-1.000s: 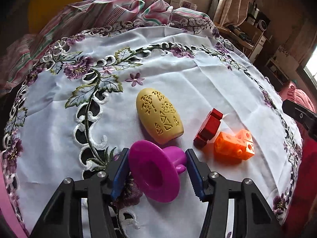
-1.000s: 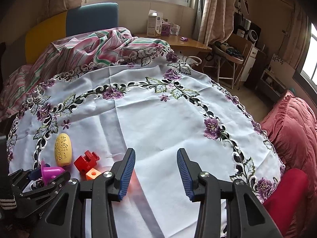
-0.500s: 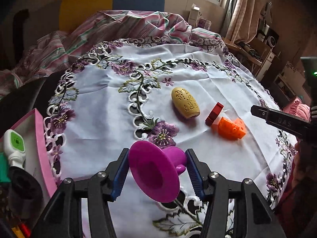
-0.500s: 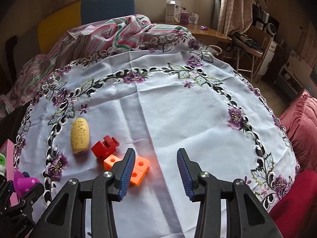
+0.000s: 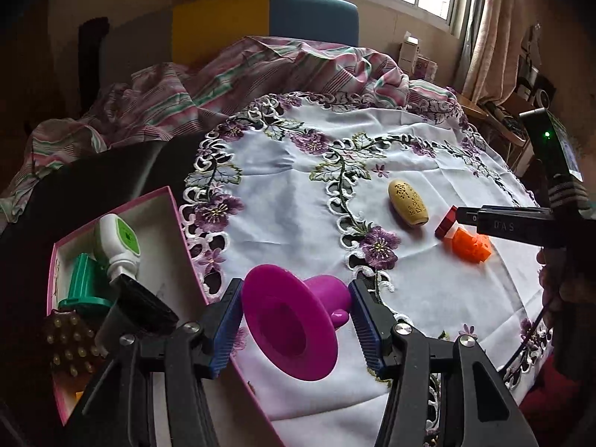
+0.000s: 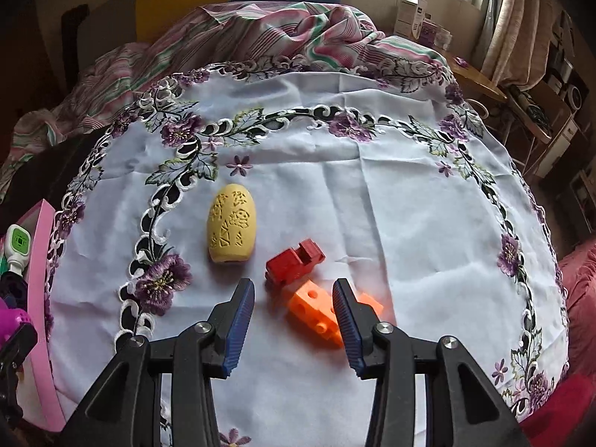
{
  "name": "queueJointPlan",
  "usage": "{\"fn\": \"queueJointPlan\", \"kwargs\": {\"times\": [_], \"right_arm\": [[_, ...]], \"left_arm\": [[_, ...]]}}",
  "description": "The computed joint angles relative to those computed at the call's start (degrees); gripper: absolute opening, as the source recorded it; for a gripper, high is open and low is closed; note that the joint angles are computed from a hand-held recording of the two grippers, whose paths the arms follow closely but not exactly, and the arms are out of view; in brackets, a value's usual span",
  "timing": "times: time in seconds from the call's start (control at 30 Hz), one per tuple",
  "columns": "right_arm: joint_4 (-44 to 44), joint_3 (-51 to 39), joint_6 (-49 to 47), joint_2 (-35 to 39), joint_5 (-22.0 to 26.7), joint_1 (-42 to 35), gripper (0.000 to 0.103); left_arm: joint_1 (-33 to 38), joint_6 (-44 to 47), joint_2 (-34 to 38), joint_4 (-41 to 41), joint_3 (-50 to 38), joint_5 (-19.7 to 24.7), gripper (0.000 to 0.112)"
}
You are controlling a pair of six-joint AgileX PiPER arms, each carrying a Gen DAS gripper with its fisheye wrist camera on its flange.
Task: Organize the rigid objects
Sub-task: 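Lift the magenta cup with the left gripper while the right gripper grasps the yellow egg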
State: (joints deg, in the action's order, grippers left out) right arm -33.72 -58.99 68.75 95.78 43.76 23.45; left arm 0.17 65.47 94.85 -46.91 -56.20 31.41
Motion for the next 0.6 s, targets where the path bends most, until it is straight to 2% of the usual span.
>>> {"fn": "queueJointPlan", "kwargs": {"times": [0.3, 0.47, 0.6], "right_arm": [[3.2, -12.4, -10.0, 10.8, -1.4, -3.6, 0.044], [5.6, -19.0, -14.6, 17.9, -0.4, -5.0, 0.056], [5.8, -23.5, -16.4, 22.2, 1.9, -5.1, 0.056]], "left_arm": [[4.1, 0.4, -0.2, 0.6, 0.2, 0.4, 0.057], [5.9, 0.2, 0.3, 1.0, -0.3, 0.8, 0.057], [7.0, 0.0, 0.4, 1.3, -0.5, 1.2, 0.057]]}}
